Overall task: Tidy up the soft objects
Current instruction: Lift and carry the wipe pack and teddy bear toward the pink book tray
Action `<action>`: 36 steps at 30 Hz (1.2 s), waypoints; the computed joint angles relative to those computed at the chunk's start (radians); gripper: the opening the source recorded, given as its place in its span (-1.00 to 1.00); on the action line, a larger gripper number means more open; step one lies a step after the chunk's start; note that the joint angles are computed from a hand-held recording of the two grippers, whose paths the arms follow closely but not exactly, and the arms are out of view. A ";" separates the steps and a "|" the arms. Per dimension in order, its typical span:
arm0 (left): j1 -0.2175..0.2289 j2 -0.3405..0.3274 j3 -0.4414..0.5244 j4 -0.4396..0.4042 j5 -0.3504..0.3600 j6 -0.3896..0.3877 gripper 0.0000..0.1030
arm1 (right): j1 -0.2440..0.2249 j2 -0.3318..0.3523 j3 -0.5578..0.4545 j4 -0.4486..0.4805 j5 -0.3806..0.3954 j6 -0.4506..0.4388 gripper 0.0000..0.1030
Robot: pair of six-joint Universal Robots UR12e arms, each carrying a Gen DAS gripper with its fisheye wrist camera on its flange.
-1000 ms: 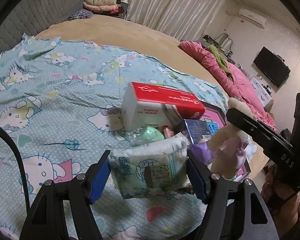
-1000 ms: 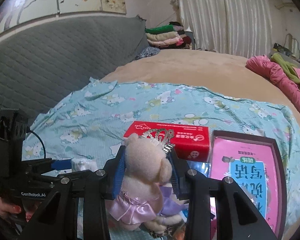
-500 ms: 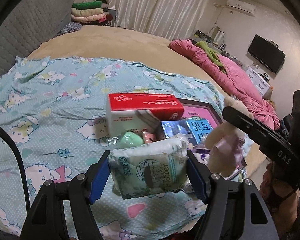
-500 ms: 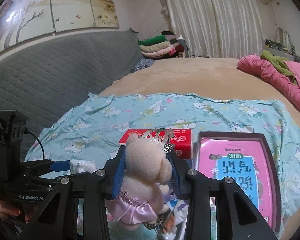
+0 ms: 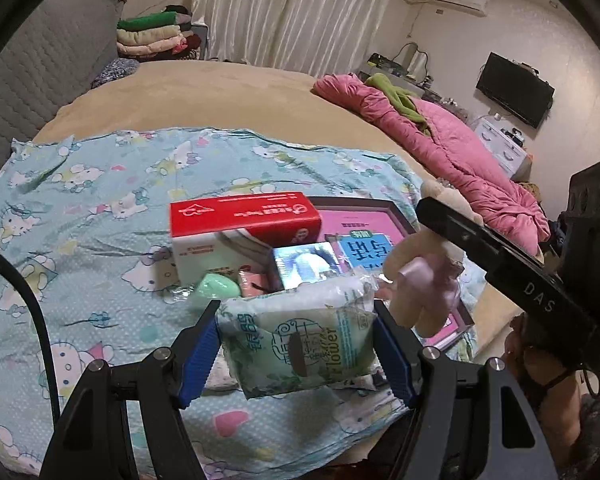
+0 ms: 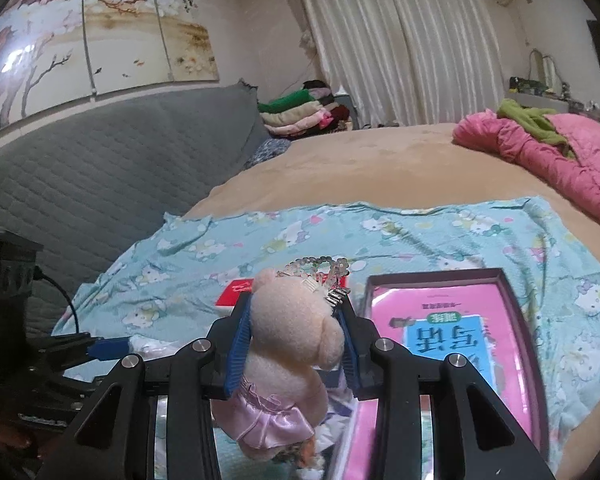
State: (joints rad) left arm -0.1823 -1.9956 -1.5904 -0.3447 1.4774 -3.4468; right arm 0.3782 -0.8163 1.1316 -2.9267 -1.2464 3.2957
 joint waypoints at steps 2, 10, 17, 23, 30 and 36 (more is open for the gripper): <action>-0.008 -0.005 0.012 -0.010 0.015 0.010 0.38 | -0.003 -0.004 0.009 -0.016 -0.004 0.014 -0.22; -0.034 -0.025 0.062 -0.046 0.029 0.037 0.38 | -0.027 -0.025 0.059 -0.088 -0.050 0.055 -0.22; -0.067 -0.057 0.120 -0.086 0.053 0.089 0.38 | -0.035 -0.035 0.084 -0.104 -0.141 0.052 -0.22; -0.091 -0.088 0.168 -0.125 0.033 0.123 0.38 | -0.044 -0.039 0.095 -0.096 -0.160 0.057 -0.22; -0.113 -0.126 0.222 -0.182 0.015 0.147 0.38 | -0.057 -0.045 0.117 -0.095 -0.211 0.064 -0.22; -0.125 -0.165 0.272 -0.221 -0.008 0.149 0.38 | -0.075 -0.055 0.140 -0.083 -0.255 0.085 -0.22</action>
